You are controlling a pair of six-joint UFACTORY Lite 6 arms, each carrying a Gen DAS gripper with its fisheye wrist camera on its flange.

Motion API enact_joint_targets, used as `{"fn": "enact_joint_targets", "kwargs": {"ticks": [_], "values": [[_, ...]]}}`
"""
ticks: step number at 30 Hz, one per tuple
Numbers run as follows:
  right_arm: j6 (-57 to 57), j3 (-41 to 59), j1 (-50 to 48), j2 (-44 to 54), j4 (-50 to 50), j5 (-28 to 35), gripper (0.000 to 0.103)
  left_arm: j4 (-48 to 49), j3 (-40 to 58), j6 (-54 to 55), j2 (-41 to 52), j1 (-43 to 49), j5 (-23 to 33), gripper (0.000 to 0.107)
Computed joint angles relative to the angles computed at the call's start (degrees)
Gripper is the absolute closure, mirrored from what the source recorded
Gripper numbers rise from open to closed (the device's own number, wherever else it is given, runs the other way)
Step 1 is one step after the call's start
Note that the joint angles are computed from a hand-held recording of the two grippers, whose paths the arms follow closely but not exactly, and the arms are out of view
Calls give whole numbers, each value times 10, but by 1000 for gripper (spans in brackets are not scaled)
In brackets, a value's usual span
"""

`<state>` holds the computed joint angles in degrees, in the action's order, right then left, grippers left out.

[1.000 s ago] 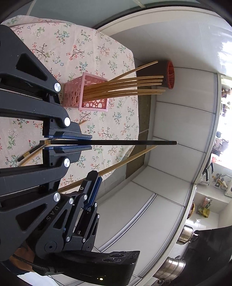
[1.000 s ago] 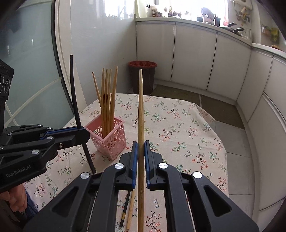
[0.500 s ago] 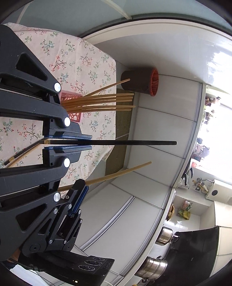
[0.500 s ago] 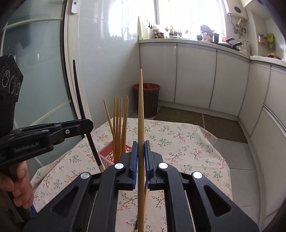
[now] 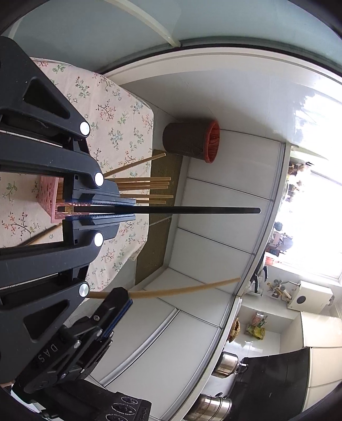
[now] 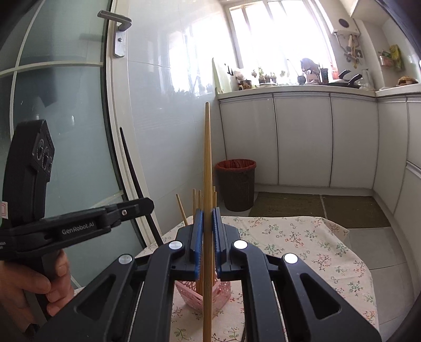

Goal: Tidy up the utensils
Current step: 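Carry both upright chopsticks over the pink holder and lower them in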

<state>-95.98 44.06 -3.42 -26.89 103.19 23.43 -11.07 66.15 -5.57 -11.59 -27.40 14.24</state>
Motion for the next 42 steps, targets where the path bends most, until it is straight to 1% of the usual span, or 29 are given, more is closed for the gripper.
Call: {"fn": "enact_joint_targets", "kwargs": {"ticks": [2,4,9,12,13,16,17,18,20,21,22,24,25,27,29,31,34,35,37,38,40,42], "values": [[-16,1,-31,32,52,60,95,-5,4,6,17,7,-1,102],[-35,7,-41,61,91,83,95,-8,10,8,35,12,0,102],[-137,15,-13,109,203,77,95,33,17,-38,67,21,-7,102],[-168,28,-1,138,245,80,95,45,24,-48,81,26,-12,102],[-180,31,1,147,260,83,95,50,29,-51,88,24,-8,102],[-203,41,7,173,297,91,95,124,57,-113,121,11,25,102],[-215,43,8,181,313,94,95,121,67,-110,135,11,40,102],[-227,46,11,189,329,95,95,94,76,-86,148,15,53,102],[-270,52,23,203,373,89,95,10,85,-20,167,29,72,101],[-292,55,30,210,398,87,95,0,87,-20,171,33,79,101],[-313,56,36,216,420,88,95,15,89,-33,172,33,85,100],[-358,61,49,230,465,89,95,68,78,-75,158,23,76,100],[-385,64,57,238,492,87,95,67,73,-75,149,21,71,99],[-424,73,68,258,532,89,95,13,64,-32,133,29,66,98],[-455,80,75,276,567,94,95,-7,63,-20,127,34,67,97],[-480,81,81,290,594,100,95,-23,65,-11,129,42,74,97],[-537,76,98,302,643,100,95,-95,69,44,136,62,88,97],[-559,71,104,301,659,96,95,-102,69,49,137,64,90,97],[-609,62,115,297,695,81,92,-87,68,34,135,65,91,95],[-621,60,117,293,700,63,92,-82,67,27,133,65,91,94],[-603,45,109,274,677,49,89,-83,65,25,129,67,93,91],[-552,29,91,245,626,37,89,-79,62,22,124,66,95,89]]}}
